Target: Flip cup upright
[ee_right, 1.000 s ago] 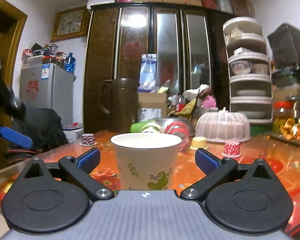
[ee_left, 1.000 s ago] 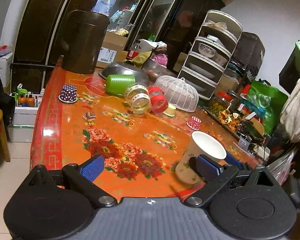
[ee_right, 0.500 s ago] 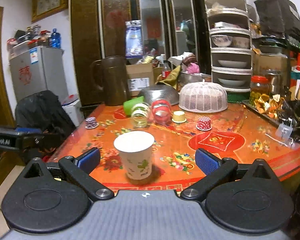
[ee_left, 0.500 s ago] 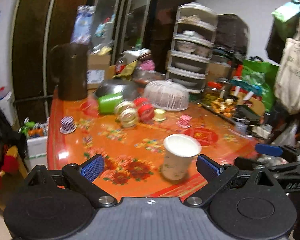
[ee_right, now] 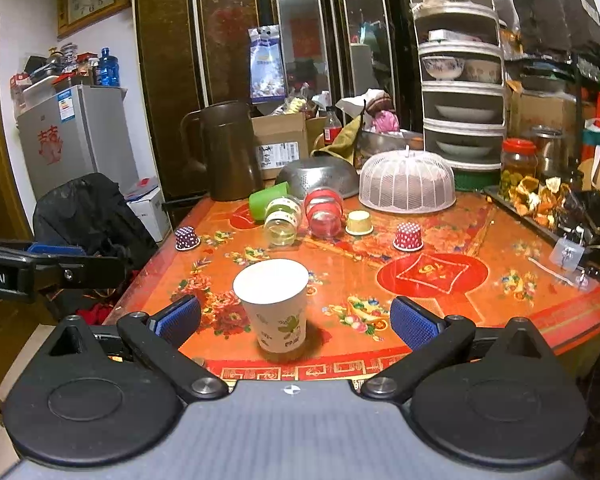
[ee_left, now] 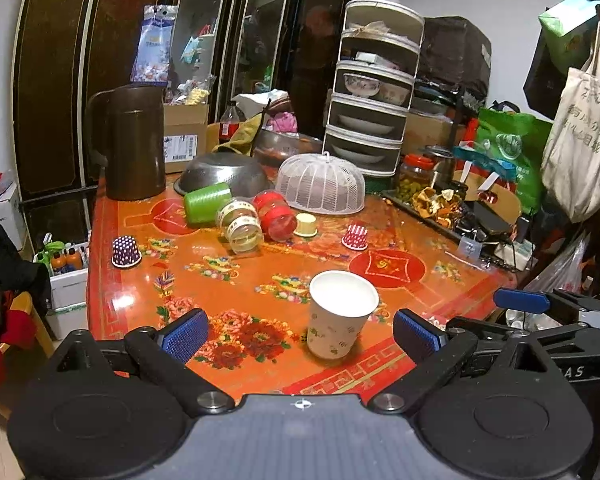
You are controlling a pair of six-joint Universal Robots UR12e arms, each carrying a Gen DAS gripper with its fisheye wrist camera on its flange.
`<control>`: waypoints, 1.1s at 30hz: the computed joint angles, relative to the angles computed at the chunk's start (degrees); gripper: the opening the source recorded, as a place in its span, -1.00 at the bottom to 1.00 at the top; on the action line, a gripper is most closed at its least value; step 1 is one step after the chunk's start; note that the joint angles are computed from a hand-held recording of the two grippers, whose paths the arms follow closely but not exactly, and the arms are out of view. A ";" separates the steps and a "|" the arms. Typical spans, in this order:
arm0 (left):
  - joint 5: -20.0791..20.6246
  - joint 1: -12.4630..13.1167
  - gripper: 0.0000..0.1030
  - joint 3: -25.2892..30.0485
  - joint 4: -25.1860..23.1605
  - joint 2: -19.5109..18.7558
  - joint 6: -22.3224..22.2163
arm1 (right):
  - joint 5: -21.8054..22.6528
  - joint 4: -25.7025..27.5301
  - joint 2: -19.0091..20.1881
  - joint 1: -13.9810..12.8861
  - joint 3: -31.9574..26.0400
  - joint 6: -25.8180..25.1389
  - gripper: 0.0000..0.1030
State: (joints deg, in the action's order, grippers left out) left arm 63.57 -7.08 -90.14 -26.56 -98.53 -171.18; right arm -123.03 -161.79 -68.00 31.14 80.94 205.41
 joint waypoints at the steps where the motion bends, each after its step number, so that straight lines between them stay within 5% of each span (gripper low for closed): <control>1: -0.03 0.01 0.94 0.09 -0.33 -0.05 0.01 | 0.18 -0.18 -0.10 0.06 0.17 0.11 0.98; 33: 2.89 -0.59 0.94 0.69 -3.23 -0.26 0.87 | 1.07 -1.18 -0.13 0.24 0.29 -0.28 0.98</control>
